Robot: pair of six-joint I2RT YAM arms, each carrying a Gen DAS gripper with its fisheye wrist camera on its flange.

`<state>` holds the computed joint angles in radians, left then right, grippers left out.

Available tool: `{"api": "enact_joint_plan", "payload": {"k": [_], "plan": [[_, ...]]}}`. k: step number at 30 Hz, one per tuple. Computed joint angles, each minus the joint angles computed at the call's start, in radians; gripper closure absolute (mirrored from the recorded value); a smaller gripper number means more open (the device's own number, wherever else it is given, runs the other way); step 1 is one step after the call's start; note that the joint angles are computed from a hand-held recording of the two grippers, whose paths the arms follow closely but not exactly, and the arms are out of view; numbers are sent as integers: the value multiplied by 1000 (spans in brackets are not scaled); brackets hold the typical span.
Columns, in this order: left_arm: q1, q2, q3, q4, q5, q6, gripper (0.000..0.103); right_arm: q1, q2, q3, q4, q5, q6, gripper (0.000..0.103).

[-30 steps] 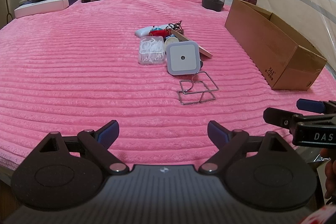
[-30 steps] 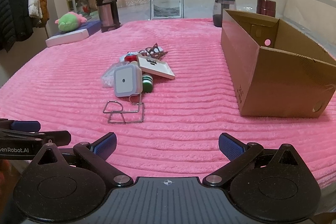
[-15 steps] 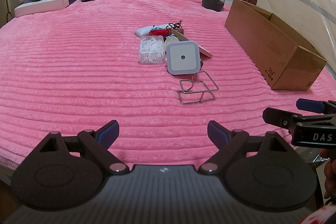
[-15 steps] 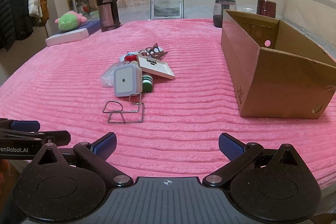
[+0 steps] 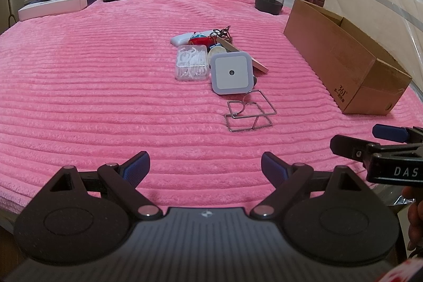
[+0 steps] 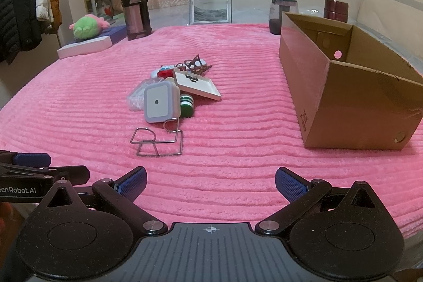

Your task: Organize rigid objects

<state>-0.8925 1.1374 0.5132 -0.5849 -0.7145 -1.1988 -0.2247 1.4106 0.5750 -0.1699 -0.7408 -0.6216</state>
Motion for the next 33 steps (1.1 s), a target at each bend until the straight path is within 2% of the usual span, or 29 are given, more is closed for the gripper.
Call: {"api": "enact_joint_plan", "payload": {"k": [9,16,20,24,29,33], "plan": [[1,1,-1,1,-1,3,15,6,-2,0,3,5,8,2],[64,-67,-38,24,18,83,15,28,11,0,36,-14,50,2],[157,-134,-76,64,48,179,15,62,22,-8,74,-17,72,2],[298,-205,-117,124,99,321,15,112,45,-19,141,-15,129,2],[501,-269,-177,250,212,518,15,209,96,-21,236,27,193,2],[594,-263,-215,348,250,605,15,297,142,-28,334,77,240,3]]}}
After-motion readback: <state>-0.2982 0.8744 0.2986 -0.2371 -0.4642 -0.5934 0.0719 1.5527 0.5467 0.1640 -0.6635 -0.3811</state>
